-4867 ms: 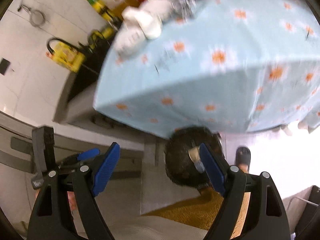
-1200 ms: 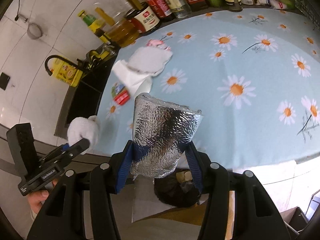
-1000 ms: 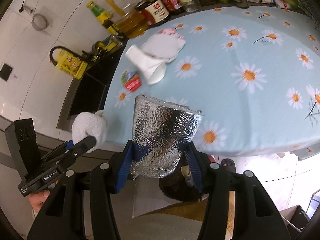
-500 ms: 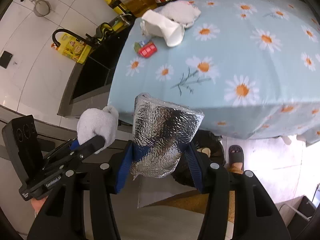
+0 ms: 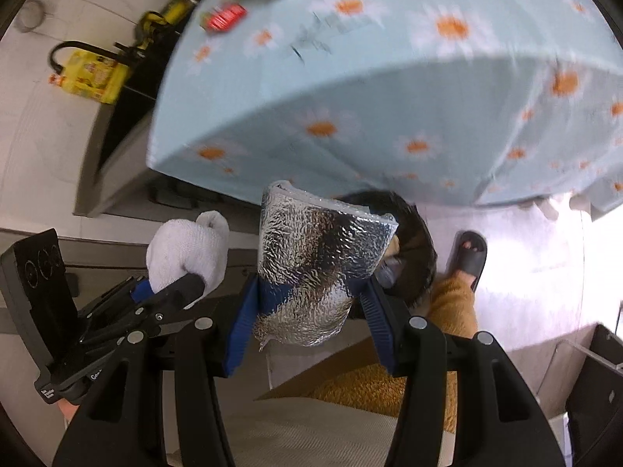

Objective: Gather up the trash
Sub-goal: 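Carry the foil and cloth down over the bin and open both grippers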

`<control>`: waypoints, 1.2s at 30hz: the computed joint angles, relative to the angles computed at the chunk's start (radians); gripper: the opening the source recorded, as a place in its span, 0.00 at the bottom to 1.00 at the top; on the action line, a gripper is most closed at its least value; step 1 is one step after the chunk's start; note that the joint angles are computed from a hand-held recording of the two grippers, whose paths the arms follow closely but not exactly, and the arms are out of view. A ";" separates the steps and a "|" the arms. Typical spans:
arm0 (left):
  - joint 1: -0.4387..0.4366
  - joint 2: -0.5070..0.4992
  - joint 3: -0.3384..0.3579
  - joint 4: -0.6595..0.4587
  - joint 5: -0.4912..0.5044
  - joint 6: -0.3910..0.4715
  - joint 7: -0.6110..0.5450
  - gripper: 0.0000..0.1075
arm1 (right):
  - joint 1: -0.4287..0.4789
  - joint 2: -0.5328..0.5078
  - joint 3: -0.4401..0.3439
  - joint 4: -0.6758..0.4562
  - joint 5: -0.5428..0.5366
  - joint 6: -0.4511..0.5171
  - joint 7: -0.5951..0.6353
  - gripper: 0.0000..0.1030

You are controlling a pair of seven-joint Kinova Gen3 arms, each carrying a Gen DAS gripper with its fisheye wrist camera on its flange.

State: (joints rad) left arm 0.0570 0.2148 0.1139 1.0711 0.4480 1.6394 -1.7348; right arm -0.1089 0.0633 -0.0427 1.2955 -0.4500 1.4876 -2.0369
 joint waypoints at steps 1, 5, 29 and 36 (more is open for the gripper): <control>-0.002 0.003 0.000 0.021 0.000 0.000 -0.008 0.34 | -0.002 -0.001 -0.002 0.018 0.000 -0.006 -0.005 0.51; -0.007 0.021 -0.004 0.079 0.001 -0.001 -0.018 0.34 | -0.015 0.002 -0.008 0.083 0.014 -0.021 -0.037 0.51; 0.041 0.194 0.019 0.249 -0.047 -0.117 0.000 0.34 | 0.000 0.153 -0.020 0.315 -0.031 -0.201 -0.011 0.52; 0.049 0.236 0.015 0.273 -0.060 -0.156 0.031 0.34 | 0.019 0.221 -0.028 0.360 -0.066 -0.252 0.036 0.52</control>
